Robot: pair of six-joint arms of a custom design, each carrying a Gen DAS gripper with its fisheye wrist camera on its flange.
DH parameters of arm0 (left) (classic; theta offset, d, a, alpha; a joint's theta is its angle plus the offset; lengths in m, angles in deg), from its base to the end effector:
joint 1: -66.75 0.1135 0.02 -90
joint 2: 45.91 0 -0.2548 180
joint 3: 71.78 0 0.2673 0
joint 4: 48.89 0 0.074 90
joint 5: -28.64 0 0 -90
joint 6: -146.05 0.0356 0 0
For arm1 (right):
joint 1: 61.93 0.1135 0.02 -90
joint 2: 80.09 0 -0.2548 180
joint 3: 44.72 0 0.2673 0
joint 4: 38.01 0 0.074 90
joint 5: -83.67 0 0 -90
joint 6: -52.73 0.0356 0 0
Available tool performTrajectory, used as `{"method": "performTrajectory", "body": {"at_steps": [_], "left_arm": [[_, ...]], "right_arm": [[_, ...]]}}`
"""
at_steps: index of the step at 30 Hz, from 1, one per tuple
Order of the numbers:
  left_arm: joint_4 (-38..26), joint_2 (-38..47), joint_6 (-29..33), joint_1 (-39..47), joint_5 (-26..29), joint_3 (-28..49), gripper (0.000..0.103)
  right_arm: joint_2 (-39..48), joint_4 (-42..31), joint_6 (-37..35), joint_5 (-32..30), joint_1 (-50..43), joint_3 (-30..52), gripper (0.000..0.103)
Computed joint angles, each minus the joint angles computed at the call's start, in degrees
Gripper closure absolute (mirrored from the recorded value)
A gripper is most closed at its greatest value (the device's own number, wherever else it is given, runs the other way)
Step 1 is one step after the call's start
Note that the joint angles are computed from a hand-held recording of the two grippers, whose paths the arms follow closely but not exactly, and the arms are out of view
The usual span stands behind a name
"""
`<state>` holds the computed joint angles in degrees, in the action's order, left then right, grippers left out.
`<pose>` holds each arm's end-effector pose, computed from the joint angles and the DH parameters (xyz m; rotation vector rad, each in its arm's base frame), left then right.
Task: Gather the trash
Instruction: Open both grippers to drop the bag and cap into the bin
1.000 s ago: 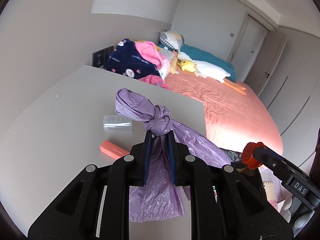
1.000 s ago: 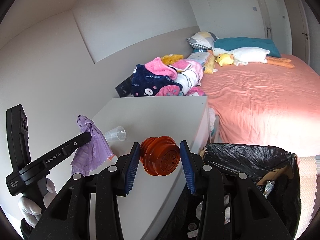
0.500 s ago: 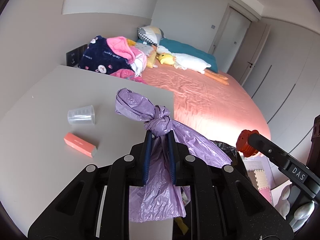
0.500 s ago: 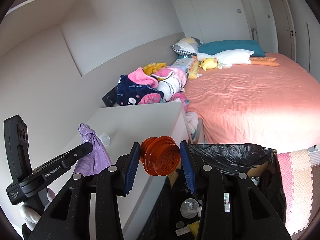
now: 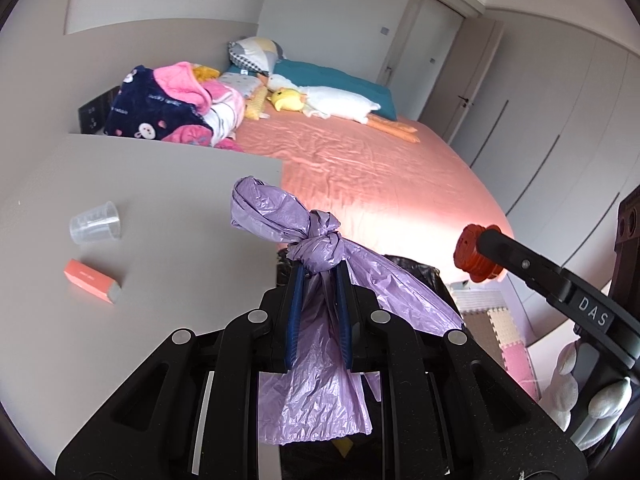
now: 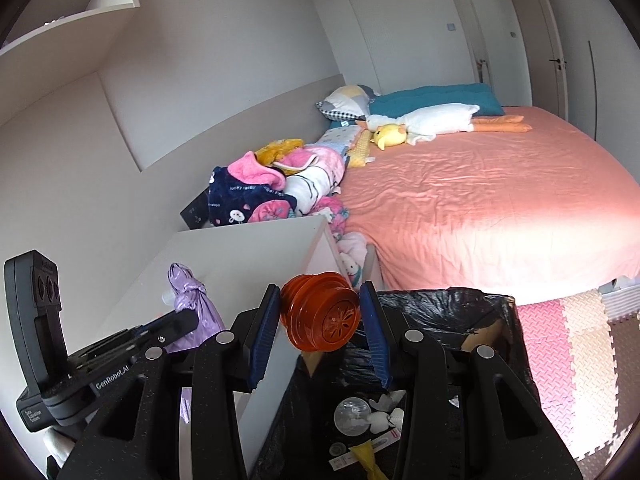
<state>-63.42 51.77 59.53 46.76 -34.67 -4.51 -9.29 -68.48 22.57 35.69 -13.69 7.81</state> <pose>0.3323 -0.1379 0.1560 0.7017 2.2453 -0.6890 0.1885 0.1753 0.1948 0.5256 2.1036 0.1700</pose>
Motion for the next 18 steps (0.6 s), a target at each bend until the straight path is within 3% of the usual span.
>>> {"method": "performTrajectory", "body": {"at_steps": [7, 9, 10, 11, 12, 13, 18], "left_arm": [[-1.9, 2.0, 1.4, -1.7, 2.0, 1.5, 0.088], [-5.1, 3.4, 4.0, -2.3, 4.4, 3.0, 0.087], [-6.6, 4.1, 4.9, -2.8, 4.9, 3.8, 0.073], [-8.3, 4.8, 5.4, -3.3, 4.3, 4.6, 0.054], [-9.1, 5.2, 5.3, -3.8, 3.2, 5.2, 0.013], [-7.7, 4.7, 4.7, -4.0, 2.3, 4.3, 0.006], [-5.2, 3.2, 5.0, -3.8, 1.9, 2.3, 0.006]], "right_arm": [[-3.4, -2.2, 1.9, 0.8, -0.5, -2.3, 0.060], [-4.6, -3.7, 3.4, 1.3, -0.7, -2.8, 0.060], [-5.0, -4.3, 4.1, 1.6, -0.9, -3.0, 0.058], [-5.0, -6.7, 6.1, 3.1, -0.6, -2.5, 0.044], [-4.7, -9.1, 8.4, 5.0, 0.1, -1.8, 0.034], [-4.3, -11.7, 11.2, 7.7, 1.1, -1.1, 0.022], [-5.3, -13.5, 12.4, 8.9, 1.1, -1.3, 0.021]]}}
